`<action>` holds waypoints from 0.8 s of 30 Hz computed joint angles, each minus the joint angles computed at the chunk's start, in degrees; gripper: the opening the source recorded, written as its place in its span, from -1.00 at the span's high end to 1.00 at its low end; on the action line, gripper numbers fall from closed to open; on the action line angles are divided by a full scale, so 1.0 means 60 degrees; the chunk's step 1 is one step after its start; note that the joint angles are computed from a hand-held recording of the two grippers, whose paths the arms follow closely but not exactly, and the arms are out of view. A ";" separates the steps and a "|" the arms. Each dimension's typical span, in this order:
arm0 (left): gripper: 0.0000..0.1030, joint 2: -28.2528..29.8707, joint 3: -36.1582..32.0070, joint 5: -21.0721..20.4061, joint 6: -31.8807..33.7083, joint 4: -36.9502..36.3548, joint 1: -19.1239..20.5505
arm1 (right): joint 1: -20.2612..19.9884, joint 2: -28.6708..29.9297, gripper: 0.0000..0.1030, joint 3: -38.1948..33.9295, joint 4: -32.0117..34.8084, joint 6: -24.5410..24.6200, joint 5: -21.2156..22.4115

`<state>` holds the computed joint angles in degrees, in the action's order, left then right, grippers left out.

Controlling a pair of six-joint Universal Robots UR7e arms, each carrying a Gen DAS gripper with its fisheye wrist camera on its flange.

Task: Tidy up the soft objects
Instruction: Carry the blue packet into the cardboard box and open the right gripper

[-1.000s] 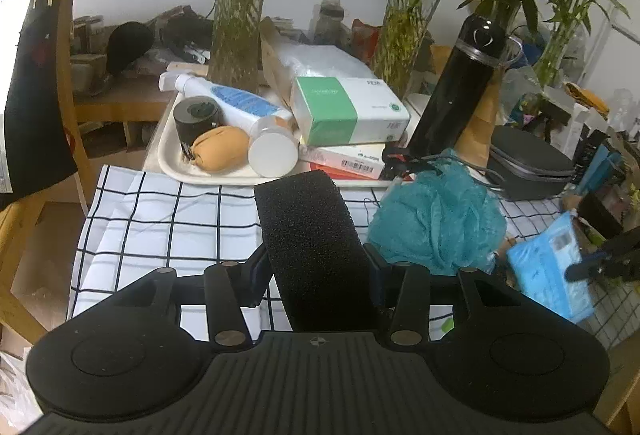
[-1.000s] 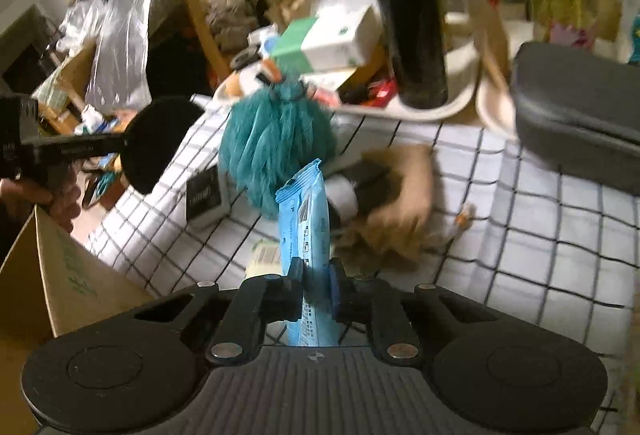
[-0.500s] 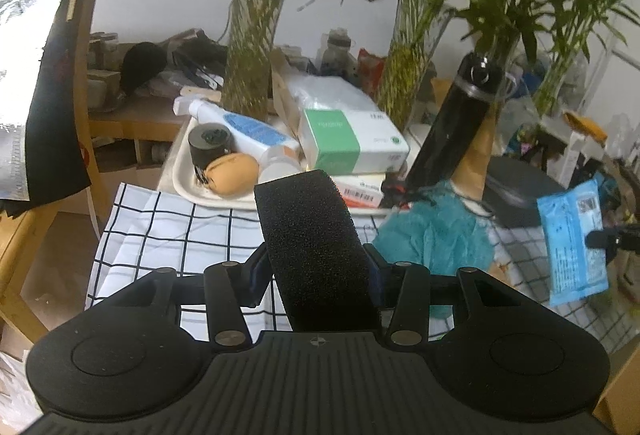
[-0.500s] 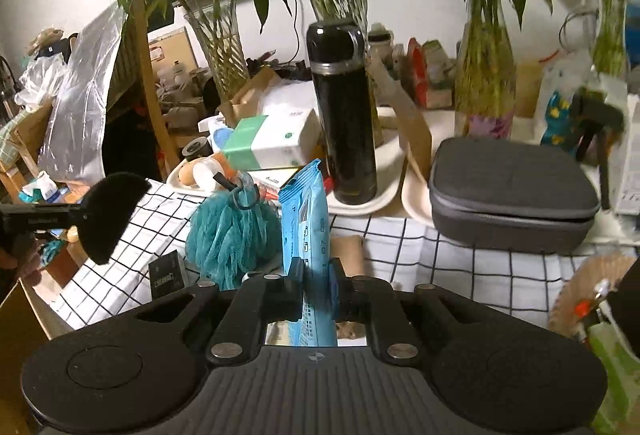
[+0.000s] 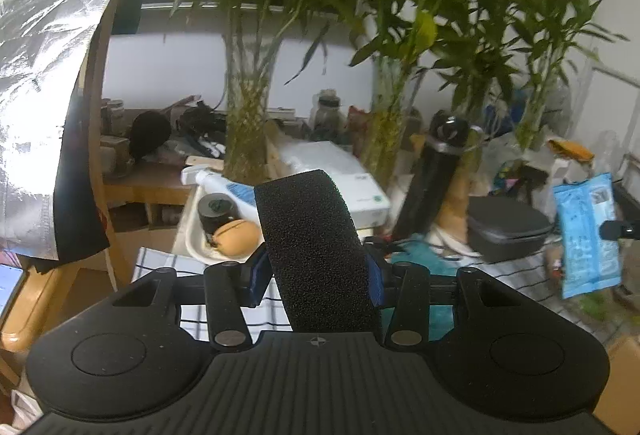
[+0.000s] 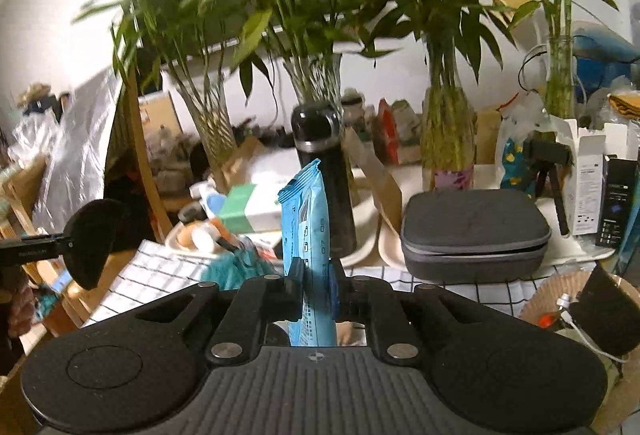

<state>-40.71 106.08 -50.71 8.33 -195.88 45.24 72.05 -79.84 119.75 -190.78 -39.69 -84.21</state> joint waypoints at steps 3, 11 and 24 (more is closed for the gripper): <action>0.11 -0.0125 0.0276 0.0017 0.0119 -0.0074 -0.0254 | -0.0067 -0.0312 0.73 0.0275 0.0022 0.0138 0.0350; 0.11 -0.0558 0.0910 0.0162 0.0431 -0.0064 -0.0934 | -0.0586 -0.1318 0.73 0.0981 0.0913 0.0806 0.2084; 0.10 -0.1251 0.1911 0.0371 -0.0106 0.0703 -0.1753 | -0.0967 -0.2563 0.72 0.2126 0.2238 0.0443 0.3190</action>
